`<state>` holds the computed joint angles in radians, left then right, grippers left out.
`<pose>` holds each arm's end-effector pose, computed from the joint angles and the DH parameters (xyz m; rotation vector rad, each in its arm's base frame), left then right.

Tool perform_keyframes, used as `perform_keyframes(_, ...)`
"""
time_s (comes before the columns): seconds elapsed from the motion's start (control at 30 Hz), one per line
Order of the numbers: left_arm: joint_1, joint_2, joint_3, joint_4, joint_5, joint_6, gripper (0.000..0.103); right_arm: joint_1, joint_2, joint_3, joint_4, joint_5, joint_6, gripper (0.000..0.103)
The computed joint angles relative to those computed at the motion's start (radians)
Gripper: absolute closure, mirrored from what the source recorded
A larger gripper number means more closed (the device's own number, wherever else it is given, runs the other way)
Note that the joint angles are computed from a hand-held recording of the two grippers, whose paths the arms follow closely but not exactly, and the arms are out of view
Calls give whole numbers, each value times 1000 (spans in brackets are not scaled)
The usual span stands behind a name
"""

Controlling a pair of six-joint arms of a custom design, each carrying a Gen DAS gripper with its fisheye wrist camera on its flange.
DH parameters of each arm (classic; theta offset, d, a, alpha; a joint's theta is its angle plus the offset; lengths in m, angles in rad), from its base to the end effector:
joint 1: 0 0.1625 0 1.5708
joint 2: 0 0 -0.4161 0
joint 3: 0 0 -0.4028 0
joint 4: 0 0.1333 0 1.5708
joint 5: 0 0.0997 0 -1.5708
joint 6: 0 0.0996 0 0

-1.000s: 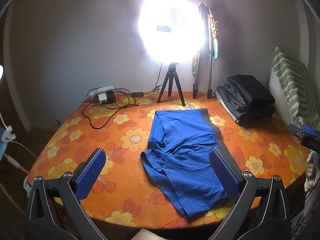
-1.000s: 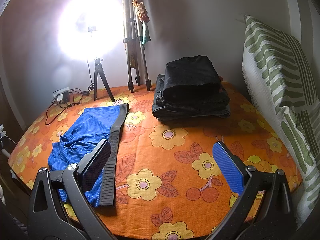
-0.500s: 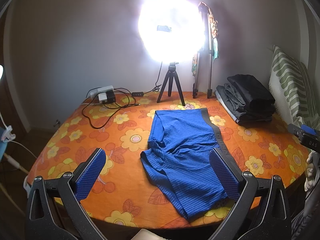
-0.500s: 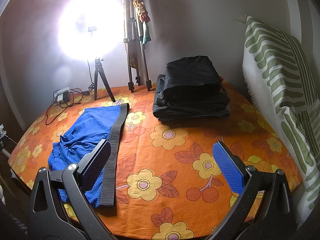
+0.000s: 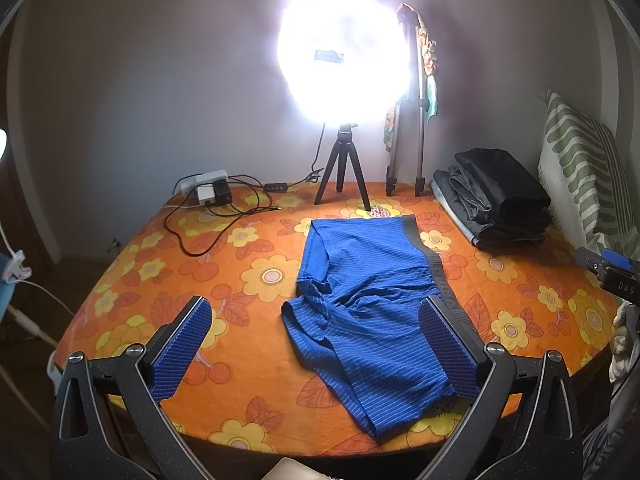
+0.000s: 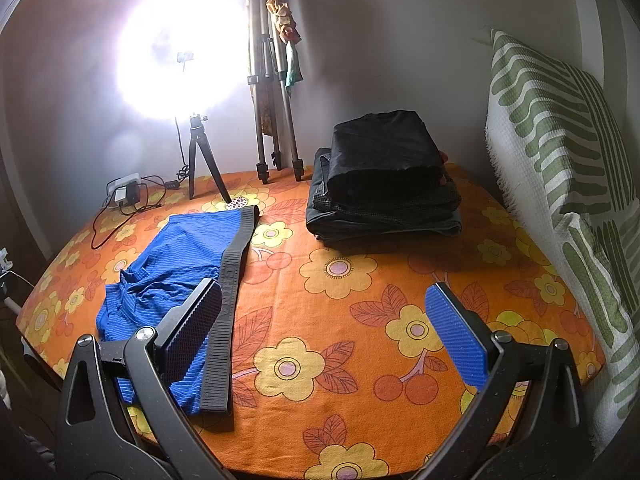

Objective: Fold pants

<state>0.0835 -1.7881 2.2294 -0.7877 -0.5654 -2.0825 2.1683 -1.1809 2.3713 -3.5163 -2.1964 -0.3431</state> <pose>-0.2391 -0.2382 0.2849 0.1371 1.9324 -1.2406 0.3071 -0.3180 0.1829 0.8205 -2.2994 1.0519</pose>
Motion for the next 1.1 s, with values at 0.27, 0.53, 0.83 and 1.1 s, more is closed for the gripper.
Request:
perform_keyframes(0.27, -1, -18, 12, -10, -10, 20, 0, -1, 0, -1, 2, 1, 1, 0)
perform_keyframes(0.53, 28, -79, 47, -97, -21, 124, 0, 5, 2, -1, 21, 11, -1, 0)
perform_keyframes(0.83, 60, -185, 124, -264, -19, 316, 2, -7, 16, -1, 54, 63, -31, 2)
perform_keyframes(1.1, 89, -285, 210, -477, -93, 561, 29, -37, -13, 11, 161, 164, -17, 14)
